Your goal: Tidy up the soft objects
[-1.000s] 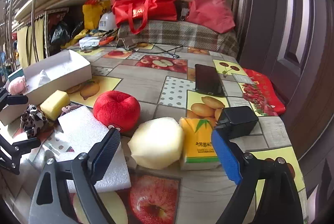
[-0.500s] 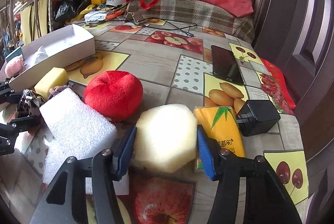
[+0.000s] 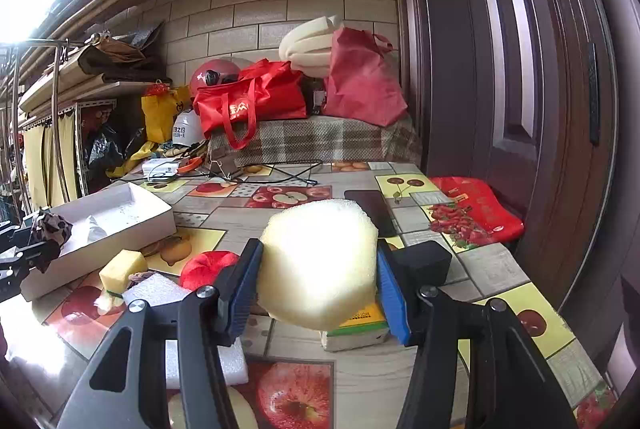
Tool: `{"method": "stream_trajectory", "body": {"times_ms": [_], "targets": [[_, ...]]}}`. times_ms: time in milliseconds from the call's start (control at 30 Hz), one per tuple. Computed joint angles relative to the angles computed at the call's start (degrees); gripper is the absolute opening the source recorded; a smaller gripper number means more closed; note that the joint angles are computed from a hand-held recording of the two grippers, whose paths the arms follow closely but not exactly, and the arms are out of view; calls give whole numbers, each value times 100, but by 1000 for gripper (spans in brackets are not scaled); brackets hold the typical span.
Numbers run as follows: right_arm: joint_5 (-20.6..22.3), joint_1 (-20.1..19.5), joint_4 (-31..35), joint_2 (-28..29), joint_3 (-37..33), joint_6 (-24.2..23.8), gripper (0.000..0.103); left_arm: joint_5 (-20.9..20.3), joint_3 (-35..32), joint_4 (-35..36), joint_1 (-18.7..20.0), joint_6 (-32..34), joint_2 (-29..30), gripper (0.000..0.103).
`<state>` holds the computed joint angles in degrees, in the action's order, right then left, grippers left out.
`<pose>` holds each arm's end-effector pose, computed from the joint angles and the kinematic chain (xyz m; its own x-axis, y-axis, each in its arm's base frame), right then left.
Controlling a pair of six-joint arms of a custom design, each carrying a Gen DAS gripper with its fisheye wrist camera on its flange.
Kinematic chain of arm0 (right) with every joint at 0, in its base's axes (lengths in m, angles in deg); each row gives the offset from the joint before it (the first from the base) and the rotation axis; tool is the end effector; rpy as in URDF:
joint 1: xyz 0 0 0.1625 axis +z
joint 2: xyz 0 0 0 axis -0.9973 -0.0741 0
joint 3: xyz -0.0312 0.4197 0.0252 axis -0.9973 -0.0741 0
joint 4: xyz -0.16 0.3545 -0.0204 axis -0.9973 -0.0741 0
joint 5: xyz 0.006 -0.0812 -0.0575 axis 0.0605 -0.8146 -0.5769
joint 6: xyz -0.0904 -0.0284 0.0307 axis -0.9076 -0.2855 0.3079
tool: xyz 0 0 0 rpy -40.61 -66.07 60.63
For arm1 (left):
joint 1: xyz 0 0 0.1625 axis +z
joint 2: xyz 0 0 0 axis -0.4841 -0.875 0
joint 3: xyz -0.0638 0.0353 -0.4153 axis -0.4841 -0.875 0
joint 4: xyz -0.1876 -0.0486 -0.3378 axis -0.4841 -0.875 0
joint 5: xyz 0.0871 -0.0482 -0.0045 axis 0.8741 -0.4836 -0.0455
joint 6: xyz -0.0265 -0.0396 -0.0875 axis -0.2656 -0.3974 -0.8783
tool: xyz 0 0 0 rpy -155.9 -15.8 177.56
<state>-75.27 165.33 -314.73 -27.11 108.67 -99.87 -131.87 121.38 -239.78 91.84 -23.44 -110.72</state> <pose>0.0284 -0.5117 0.1091 -0.6597 0.1912 0.7268 -0.6863 0.2408 -0.6863 -0.1129 -0.5867 0.0397 -0.5913 0.4884 -0.6418 0.8056 0.3211 -0.4979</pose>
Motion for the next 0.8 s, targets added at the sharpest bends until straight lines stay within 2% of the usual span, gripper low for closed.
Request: {"method": "stream_trajectory", "body": {"times_ms": [367,800], "targets": [[-94,246,403,236,-263,-234,55,104,-6,-249,18,-138,26,37],[-47,696,1072,745,-764,-559,55,360,-12,-883,99,-267,43,37]]}}
